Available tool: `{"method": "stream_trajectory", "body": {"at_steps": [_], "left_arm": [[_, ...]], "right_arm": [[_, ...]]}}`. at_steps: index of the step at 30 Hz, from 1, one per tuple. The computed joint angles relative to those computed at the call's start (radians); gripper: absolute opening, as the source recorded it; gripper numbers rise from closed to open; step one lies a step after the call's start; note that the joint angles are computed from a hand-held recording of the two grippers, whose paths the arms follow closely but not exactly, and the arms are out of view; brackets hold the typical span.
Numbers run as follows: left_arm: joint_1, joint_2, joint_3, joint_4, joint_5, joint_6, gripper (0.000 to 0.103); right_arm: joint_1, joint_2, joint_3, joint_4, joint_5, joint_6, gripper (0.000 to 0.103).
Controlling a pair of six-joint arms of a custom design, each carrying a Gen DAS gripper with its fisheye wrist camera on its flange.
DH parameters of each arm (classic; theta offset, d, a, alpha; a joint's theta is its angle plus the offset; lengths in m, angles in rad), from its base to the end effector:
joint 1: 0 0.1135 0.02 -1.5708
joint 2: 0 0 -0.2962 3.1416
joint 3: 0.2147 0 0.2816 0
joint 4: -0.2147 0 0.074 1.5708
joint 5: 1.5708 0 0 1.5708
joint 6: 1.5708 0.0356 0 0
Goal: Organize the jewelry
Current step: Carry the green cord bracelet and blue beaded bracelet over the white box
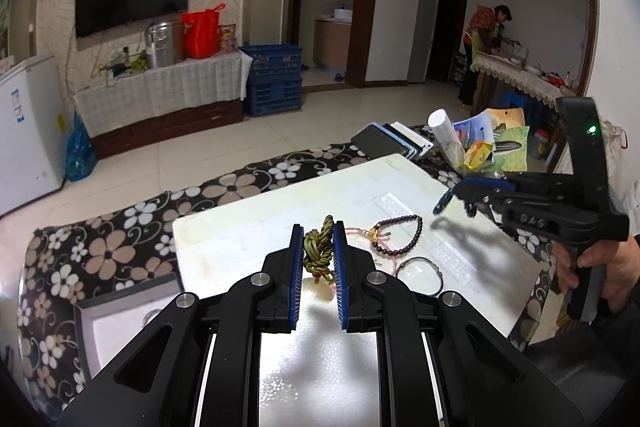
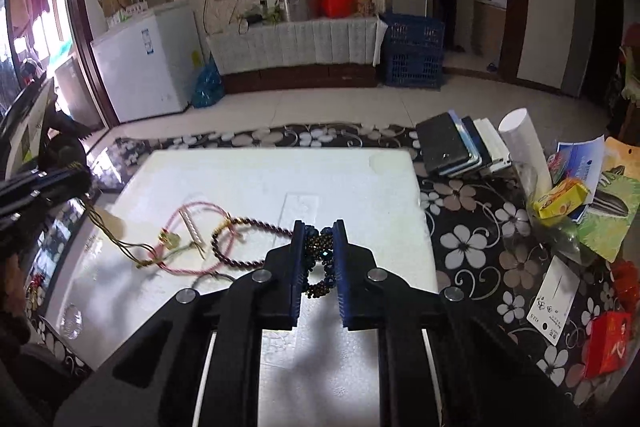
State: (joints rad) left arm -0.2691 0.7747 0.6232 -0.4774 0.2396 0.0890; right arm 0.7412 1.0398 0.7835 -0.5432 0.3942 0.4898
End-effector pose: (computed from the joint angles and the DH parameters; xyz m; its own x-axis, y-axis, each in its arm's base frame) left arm 0.1685 -0.0552 0.2746 -0.5254 0.2345 -0.8179 0.4919 0.8680 -0.0672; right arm 0.1758 0.1424 0.2806 -0.6671 -0.0217 -0.7447 -0.1270 0.9883 0.0849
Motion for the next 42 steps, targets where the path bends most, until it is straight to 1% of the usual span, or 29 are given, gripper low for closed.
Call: {"method": "stream_trajectory", "body": {"at_steps": [5, 9, 12, 15, 17, 20, 22, 23, 26, 28, 32, 33, 34, 35, 38, 42], "left_arm": [[0.003, -0.016, 0.01, -0.018, 0.0, 0.003, 0.015], [0.06, -0.059, 0.028, -0.058, 0.045, 0.021, 0.015], [0.138, -0.097, 0.044, -0.105, 0.097, 0.047, 0.015], [0.277, -0.134, 0.068, -0.175, 0.196, 0.107, 0.015], [0.408, -0.15, 0.09, -0.238, 0.284, 0.174, 0.015], [0.645, -0.155, 0.118, -0.351, 0.444, 0.323, 0.015], [0.829, -0.131, 0.138, -0.45, 0.547, 0.479, 0.015], [0.882, -0.117, 0.143, -0.483, 0.574, 0.533, 0.015], [1.092, -0.033, 0.159, -0.633, 0.652, 0.783, 0.015], [1.201, 0.021, 0.153, -0.698, 0.658, 0.926, 0.015], [1.363, 0.16, 0.158, -0.797, 0.634, 1.166, 0.015], [1.38, 0.171, 0.154, -0.806, 0.624, 1.198, 0.015], [1.393, 0.185, 0.139, -0.801, 0.595, 1.236, 0.015], [1.394, 0.188, 0.127, -0.791, 0.577, 1.249, 0.015], [1.36, 0.213, 0.079, -0.723, 0.485, 1.249, 0.015], [1.336, 0.299, 0.032, -0.616, 0.378, 1.243, 0.015]], "right_arm": [[0.024, 0.001, 0.019, 0.002, 0.003, 0.002, 0.014], [0.076, 0.026, 0.053, 0.008, 0.023, 0.004, 0.014], [0.12, 0.049, 0.077, 0.022, 0.036, 0.009, 0.014], [0.17, 0.085, 0.111, 0.04, 0.047, 0.016, 0.014], [0.198, 0.111, 0.134, 0.054, 0.048, 0.018, 0.014], [0.258, 0.174, 0.187, 0.079, 0.053, 0.017, 0.014], [0.303, 0.226, 0.227, 0.1, 0.052, 0.01, 0.014], [0.319, 0.244, 0.239, 0.107, 0.051, 0.009, 0.014], [0.378, 0.33, 0.301, 0.133, 0.037, 0.0, 0.014], [0.408, 0.375, 0.331, 0.14, 0.028, 0.0, 0.014], [0.475, 0.485, 0.4, 0.146, 0.002, 0.011, 0.014], [0.488, 0.504, 0.413, 0.143, -0.004, 0.018, 0.014], [0.501, 0.529, 0.429, 0.14, -0.012, 0.023, 0.014], [0.513, 0.556, 0.447, 0.134, -0.017, 0.026, 0.014], [0.54, 0.632, 0.495, 0.11, -0.032, 0.04, 0.014], [0.547, 0.691, 0.523, 0.078, -0.06, 0.078, 0.014]]}}
